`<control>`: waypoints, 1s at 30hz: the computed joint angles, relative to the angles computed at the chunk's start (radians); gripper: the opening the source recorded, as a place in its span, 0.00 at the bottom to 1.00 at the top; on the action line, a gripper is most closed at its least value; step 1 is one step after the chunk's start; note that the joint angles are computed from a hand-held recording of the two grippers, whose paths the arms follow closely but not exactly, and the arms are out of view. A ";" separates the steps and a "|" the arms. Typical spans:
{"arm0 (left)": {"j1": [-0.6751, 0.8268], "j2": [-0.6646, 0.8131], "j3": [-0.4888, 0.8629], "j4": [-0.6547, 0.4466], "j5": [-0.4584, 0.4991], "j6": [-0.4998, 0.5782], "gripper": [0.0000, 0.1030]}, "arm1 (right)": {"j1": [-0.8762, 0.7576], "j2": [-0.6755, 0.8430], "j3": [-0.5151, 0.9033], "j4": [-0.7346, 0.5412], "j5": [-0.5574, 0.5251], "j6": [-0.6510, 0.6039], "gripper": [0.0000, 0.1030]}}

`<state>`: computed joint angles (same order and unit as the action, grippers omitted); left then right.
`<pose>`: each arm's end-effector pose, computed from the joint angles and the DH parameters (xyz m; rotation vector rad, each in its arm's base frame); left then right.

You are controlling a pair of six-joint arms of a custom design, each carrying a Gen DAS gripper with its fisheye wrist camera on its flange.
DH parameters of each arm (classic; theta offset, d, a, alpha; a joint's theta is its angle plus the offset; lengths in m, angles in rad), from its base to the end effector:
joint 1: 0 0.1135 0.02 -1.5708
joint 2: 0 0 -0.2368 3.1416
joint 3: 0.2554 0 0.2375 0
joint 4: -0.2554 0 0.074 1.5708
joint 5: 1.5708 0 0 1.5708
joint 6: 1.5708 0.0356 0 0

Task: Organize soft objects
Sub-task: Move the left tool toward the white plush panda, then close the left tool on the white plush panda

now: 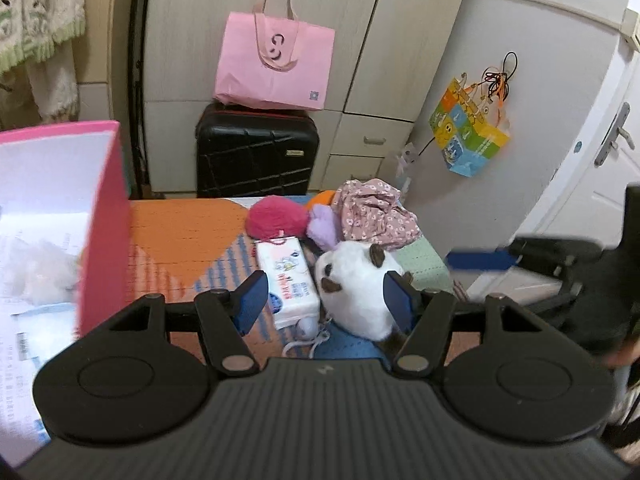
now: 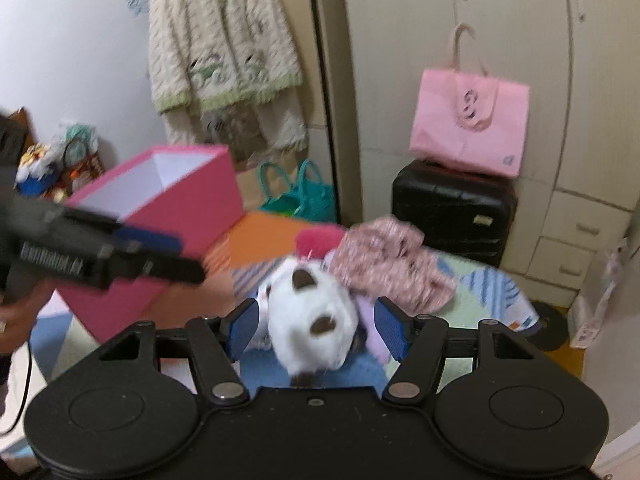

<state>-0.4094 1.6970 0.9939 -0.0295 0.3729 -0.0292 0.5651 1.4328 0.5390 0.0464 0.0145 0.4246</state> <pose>0.3100 -0.1487 0.1739 0.6302 2.2425 -0.6524 0.2120 0.1338 0.1244 -0.1662 2.4591 0.4271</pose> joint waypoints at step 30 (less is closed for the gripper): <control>-0.115 0.122 0.000 0.086 0.006 0.000 0.58 | 0.221 0.267 -0.045 0.276 0.208 0.148 0.54</control>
